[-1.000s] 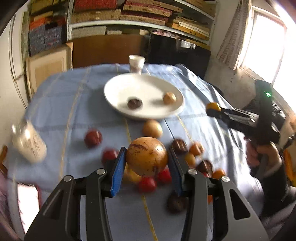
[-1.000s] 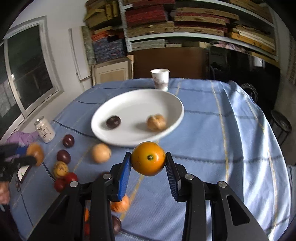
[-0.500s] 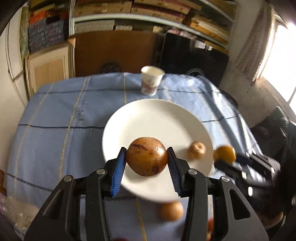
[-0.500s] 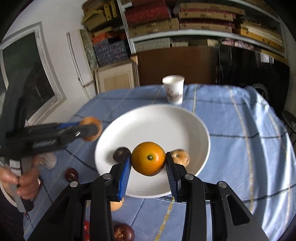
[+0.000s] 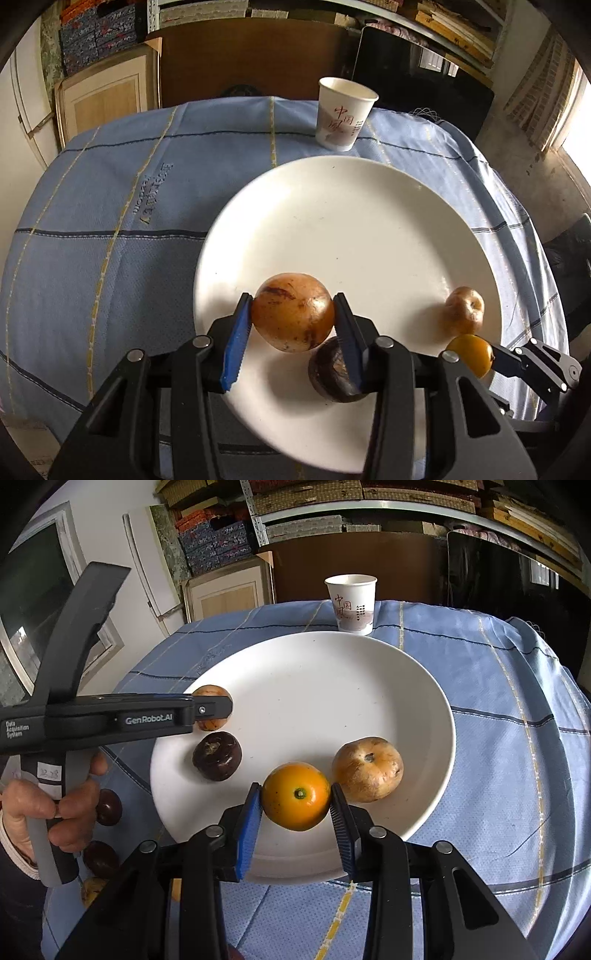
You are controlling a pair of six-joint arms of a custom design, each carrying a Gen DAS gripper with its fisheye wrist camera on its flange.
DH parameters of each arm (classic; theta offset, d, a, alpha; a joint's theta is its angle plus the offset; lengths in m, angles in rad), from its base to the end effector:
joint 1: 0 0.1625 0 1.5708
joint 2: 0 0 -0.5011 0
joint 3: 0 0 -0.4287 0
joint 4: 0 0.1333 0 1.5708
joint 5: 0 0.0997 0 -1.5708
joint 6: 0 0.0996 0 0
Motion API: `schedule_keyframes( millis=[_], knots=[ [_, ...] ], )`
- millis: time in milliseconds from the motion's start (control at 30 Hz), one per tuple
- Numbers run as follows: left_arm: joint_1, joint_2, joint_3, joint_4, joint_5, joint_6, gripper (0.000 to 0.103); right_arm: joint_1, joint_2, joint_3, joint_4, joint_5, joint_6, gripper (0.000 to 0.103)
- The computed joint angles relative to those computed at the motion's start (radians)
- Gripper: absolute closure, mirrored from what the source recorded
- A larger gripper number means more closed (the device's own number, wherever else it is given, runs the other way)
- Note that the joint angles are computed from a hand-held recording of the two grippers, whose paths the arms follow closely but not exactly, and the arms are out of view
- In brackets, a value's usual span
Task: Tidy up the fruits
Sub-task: 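Carry the orange and pear over the white plate and open both tools, then grasp a large orange with the right tool while the left tool grasps a dark purple fruit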
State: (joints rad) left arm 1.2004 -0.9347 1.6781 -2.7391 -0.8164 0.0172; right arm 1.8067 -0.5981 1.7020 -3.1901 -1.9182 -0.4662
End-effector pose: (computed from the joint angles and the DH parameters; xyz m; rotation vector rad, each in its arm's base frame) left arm -0.0779 -0.7572 0.2504 0.2597 2.3832 -0.6735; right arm 0.2696 -0.6963 0.0295 0.8021 -2.5494 0.6452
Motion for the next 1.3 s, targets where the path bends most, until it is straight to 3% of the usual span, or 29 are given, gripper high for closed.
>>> schedule_keyframes(
  millis=[233, 267, 300, 333, 467, 500, 533, 800, 967, 1067, 1300],
  knots=[
    [0.009, 0.005, -0.004, 0.013, 0.003, -0.030, 0.058, -0.007, 0.005, -0.011, 0.024, 0.005, 0.016, 0.065],
    [0.006, 0.004, 0.000, 0.009, 0.014, -0.032, 0.053, -0.005, 0.006, -0.009, 0.015, 0.003, 0.014, 0.065],
    [-0.001, 0.002, 0.007, -0.008, 0.030, -0.028, 0.038, -0.003, 0.005, -0.009, 0.014, -0.002, 0.014, 0.062],
    [-0.009, -0.002, 0.017, -0.033, 0.046, -0.019, 0.031, 0.000, 0.002, -0.006, 0.012, -0.003, 0.014, 0.056],
    [-0.078, -0.052, 0.113, -0.212, 0.134, 0.102, 0.016, 0.010, -0.050, 0.044, -0.032, 0.044, 0.007, 0.055],
    [-0.097, -0.069, 0.142, -0.248, 0.155, 0.125, 0.008, 0.016, -0.069, 0.066, -0.053, 0.052, -0.004, 0.052],
    [-0.124, -0.095, 0.189, -0.305, 0.182, 0.151, 0.006, 0.022, -0.086, 0.089, -0.076, 0.052, -0.020, 0.047],
    [-0.271, -0.312, 0.540, -0.389, 0.212, 0.110, 0.006, 0.011, -0.247, 0.383, -0.219, 0.087, -0.123, 0.043],
    [-0.341, -0.428, 0.748, -0.363, 0.152, 0.005, 0.006, -0.024, -0.310, 0.535, -0.215, 0.091, -0.109, 0.043],
    [-0.371, -0.448, 0.826, -0.361, 0.170, -0.062, 0.006, -0.027, -0.301, 0.591, -0.253, 0.069, -0.131, 0.045],
    [-0.373, -0.506, 0.895, -0.336, 0.119, -0.173, 0.006, -0.012, -0.243, 0.607, -0.305, -0.001, -0.155, 0.057]
  ],
)
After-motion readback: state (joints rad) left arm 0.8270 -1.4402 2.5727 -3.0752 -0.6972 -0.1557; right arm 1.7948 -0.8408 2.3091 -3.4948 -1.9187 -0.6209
